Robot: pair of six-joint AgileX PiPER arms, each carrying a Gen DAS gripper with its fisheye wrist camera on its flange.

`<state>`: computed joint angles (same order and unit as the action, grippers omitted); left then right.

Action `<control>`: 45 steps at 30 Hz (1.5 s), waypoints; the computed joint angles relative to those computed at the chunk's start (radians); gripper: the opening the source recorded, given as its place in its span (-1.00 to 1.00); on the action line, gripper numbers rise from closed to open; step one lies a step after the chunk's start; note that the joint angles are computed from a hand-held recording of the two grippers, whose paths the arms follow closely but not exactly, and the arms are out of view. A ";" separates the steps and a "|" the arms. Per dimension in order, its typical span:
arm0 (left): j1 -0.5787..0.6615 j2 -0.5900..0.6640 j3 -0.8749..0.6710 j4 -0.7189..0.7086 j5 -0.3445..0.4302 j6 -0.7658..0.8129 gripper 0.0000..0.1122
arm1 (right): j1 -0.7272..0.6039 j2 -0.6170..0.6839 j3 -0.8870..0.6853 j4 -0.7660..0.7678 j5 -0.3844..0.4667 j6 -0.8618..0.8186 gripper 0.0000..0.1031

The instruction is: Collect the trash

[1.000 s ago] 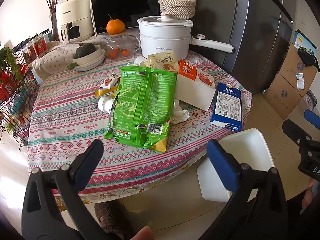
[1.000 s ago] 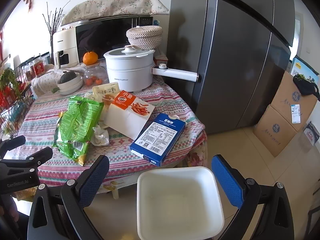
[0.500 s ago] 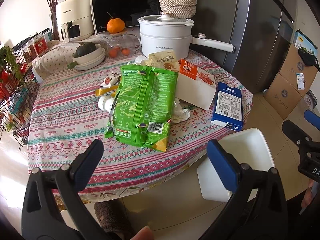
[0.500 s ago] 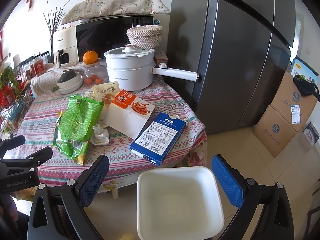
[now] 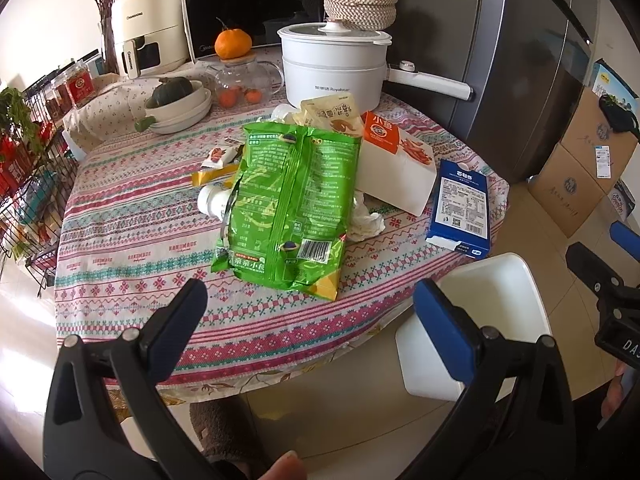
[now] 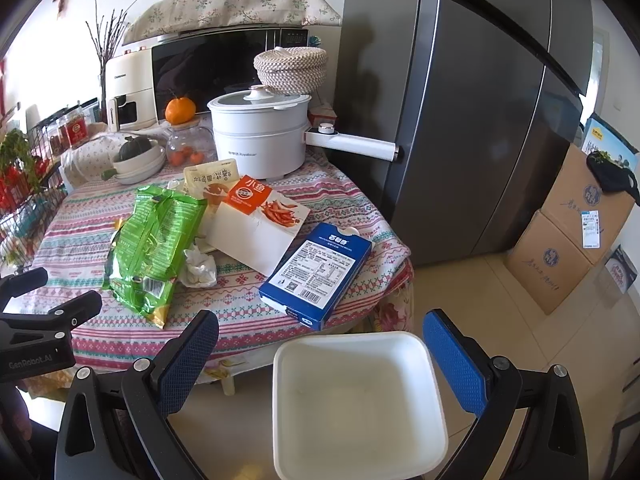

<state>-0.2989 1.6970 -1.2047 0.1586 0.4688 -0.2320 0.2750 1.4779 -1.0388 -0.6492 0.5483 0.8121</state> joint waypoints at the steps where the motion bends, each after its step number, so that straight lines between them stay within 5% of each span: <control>1: 0.002 0.006 -0.006 0.000 0.006 0.002 0.82 | 0.001 0.000 0.000 -0.001 0.003 -0.001 1.00; 8: 0.043 0.054 -0.068 -0.111 0.065 0.126 0.82 | -0.019 0.019 0.000 0.046 -0.043 -0.034 1.00; 12: 0.129 0.128 -0.198 -0.376 0.227 0.378 0.82 | -0.063 0.022 -0.021 0.225 -0.083 -0.207 1.00; 15: 0.152 0.199 -0.301 -0.388 0.319 0.413 0.82 | -0.093 0.031 -0.067 0.330 -0.067 -0.330 1.00; 18: 0.166 0.303 -0.445 -0.355 0.414 0.421 0.82 | -0.136 0.101 -0.187 0.513 0.039 -0.560 1.00; 21: 0.204 0.427 -0.608 -0.415 0.511 0.490 0.82 | -0.137 0.190 -0.307 0.513 0.145 -0.618 1.00; 26: 0.242 0.552 -0.722 -0.464 0.524 0.525 0.81 | -0.229 0.367 -0.488 0.732 0.285 -0.798 1.00; 32: 0.265 0.713 -0.938 -0.482 0.602 0.469 0.77 | -0.256 0.527 -0.647 0.764 0.394 -0.866 1.00; 37: 0.294 0.801 -1.062 -0.591 0.713 0.392 0.22 | -0.281 0.655 -0.771 0.783 0.440 -0.838 1.00; 45: 0.303 0.696 -0.887 -0.654 0.645 0.396 -0.79 | -0.342 0.805 -0.918 0.904 0.512 -0.743 1.00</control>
